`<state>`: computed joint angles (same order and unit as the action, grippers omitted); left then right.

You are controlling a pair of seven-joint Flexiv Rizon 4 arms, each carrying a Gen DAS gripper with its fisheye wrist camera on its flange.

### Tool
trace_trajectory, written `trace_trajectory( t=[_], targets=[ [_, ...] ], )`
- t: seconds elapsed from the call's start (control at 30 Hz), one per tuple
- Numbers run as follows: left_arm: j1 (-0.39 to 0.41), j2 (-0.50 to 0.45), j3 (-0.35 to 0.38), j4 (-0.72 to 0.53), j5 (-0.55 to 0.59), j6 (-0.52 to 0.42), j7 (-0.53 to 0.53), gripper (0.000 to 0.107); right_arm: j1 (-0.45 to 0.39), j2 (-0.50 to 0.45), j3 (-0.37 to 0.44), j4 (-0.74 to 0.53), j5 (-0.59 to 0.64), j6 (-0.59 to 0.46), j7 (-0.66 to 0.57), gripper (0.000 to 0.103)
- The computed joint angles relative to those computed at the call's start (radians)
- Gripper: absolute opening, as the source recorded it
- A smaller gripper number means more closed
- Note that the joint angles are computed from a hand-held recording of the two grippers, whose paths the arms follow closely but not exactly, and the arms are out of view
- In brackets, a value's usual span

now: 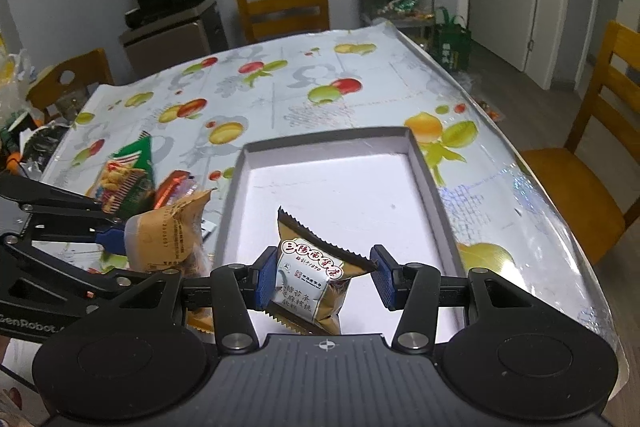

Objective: Organize snacks
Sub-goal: 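Lower both snacks into the white tray and open both tools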

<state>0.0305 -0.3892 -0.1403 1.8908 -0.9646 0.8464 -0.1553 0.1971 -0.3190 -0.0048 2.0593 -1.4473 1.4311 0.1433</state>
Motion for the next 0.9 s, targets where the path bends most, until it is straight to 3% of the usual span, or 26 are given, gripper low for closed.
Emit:
trace_trajectory(
  t=[0.73,0.9],
  targets=[
    [-0.039,-0.045,-0.030,-0.006,0.054,0.039,-0.053,0.036,-0.015,-0.003,-0.014,0.051,0.051,-0.024,-0.075,0.050],
    [-0.046,-0.061,-0.037,-0.024,0.069,0.058,-0.077,0.036,-0.008,-0.027,-0.017,0.035,0.101,-0.026,-0.152,0.050]
  ],
)
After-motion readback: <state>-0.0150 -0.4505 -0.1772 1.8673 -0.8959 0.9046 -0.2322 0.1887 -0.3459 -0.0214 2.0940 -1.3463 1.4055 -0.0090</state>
